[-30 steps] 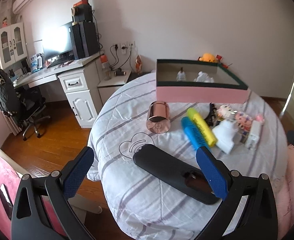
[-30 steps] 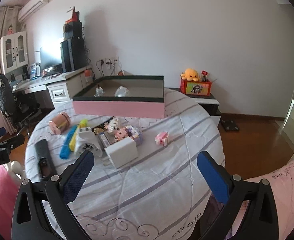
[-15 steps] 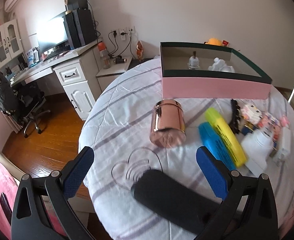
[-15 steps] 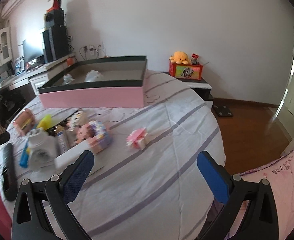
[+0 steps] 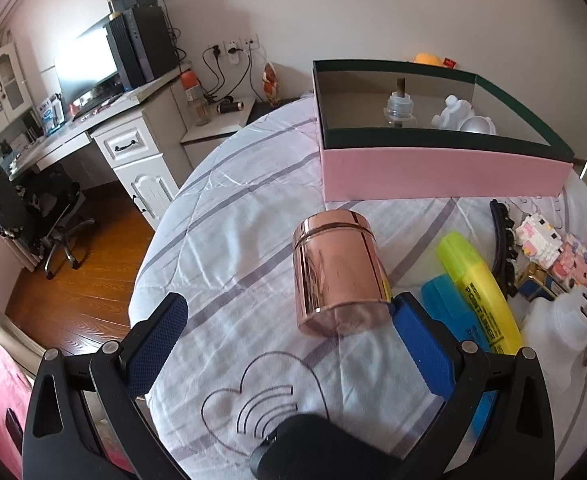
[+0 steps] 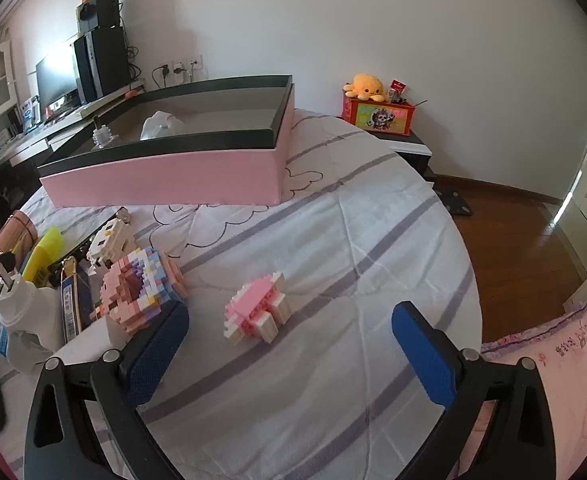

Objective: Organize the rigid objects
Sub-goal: 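Grasp the rose-gold canister with left gripper while right gripper grasps pink block toy, then carry canister and pink block toy into the pink box with both grippers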

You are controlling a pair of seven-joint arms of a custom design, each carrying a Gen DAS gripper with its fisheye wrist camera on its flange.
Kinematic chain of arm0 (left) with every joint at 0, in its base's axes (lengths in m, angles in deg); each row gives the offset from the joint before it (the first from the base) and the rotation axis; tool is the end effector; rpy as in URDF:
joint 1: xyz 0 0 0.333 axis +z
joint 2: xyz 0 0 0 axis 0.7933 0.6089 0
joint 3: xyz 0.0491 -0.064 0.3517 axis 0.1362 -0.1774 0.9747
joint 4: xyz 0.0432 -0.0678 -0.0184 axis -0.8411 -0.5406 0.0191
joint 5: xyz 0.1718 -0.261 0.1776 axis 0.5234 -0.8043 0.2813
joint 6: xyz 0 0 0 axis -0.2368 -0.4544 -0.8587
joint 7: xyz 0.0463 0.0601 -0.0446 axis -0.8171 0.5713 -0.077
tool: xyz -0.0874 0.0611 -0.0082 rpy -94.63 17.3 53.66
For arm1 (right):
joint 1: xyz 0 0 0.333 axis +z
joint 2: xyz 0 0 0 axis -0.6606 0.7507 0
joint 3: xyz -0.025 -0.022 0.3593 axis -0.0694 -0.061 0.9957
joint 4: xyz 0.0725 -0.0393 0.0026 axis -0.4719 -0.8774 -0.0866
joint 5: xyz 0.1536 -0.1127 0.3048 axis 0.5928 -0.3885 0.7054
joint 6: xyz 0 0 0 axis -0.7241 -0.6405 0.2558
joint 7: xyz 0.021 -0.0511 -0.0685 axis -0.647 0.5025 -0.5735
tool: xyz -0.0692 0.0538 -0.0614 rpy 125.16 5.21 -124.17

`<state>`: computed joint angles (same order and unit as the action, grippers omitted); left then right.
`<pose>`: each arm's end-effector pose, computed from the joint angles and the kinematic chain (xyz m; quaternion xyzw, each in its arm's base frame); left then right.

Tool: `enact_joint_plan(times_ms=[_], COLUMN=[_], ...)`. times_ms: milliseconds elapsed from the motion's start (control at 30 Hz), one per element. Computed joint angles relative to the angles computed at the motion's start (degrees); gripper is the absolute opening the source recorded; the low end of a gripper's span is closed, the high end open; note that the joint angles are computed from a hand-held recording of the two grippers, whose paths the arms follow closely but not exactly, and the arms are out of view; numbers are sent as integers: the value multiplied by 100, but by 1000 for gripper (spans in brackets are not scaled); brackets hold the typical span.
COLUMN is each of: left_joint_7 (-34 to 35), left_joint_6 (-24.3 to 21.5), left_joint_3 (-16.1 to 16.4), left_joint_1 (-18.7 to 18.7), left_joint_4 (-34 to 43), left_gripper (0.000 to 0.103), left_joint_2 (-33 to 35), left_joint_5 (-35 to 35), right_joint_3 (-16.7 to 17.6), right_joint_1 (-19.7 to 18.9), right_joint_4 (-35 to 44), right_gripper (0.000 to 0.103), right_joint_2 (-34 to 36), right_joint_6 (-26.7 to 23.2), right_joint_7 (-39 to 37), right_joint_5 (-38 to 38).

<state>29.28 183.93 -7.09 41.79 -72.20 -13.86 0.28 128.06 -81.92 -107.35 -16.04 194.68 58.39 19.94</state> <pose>0.4471 -0.2310 0.4480 -0.6258 0.6905 -0.2149 0.2921 0.3927 0.1645 0.4433 -0.6399 0.6690 -0.2732 0.2615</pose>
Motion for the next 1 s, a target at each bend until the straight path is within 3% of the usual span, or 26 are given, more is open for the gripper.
enact_joint_plan(times_ms=[167, 267, 400, 433, 467, 500, 533, 600, 1000], left_joint_7=[56, 114, 414, 427, 435, 418, 425, 445, 322], left_joint_6=[352, 370, 580, 664, 788, 848, 845, 863, 1153], left_joint_3=[67, 104, 161, 180, 201, 215, 211, 218, 178], left_joint_1=[53, 64, 94, 99, 107, 106, 90, 84, 304], left_joint_4=[86, 129, 74, 62, 45, 39, 45, 28, -309], left_gripper=[103, 100, 81, 67, 59, 48, 47, 47, 47], left_joint_2=[112, 204, 289, 310, 327, 331, 327, 309, -134], left_joint_5=[-67, -81, -270, -224, -168, -108, -81, -61, 32], right_joint_3=[-243, -395, -460, -467, -478, -510, -560, -590, -1204], right_joint_1=[235, 372, 403, 407, 414, 445, 496, 548, 1335], right_joint_4=[127, 201, 232, 233, 226, 216, 200, 191, 132], right_gripper=[94, 73, 60, 56, 53, 44, 36, 31, 31], right_joint_2=[252, 423, 500, 512, 506, 509, 522, 545, 475], right_joint_6=[-89, -134, -149, -146, -138, -111, -71, -27, 75], right_joint_7=[-134, -170, -83, -66, -53, -61, -85, -139, -635], right_joint_5=[-122, -207, -375, -410, -442, -470, -482, -461, 40])
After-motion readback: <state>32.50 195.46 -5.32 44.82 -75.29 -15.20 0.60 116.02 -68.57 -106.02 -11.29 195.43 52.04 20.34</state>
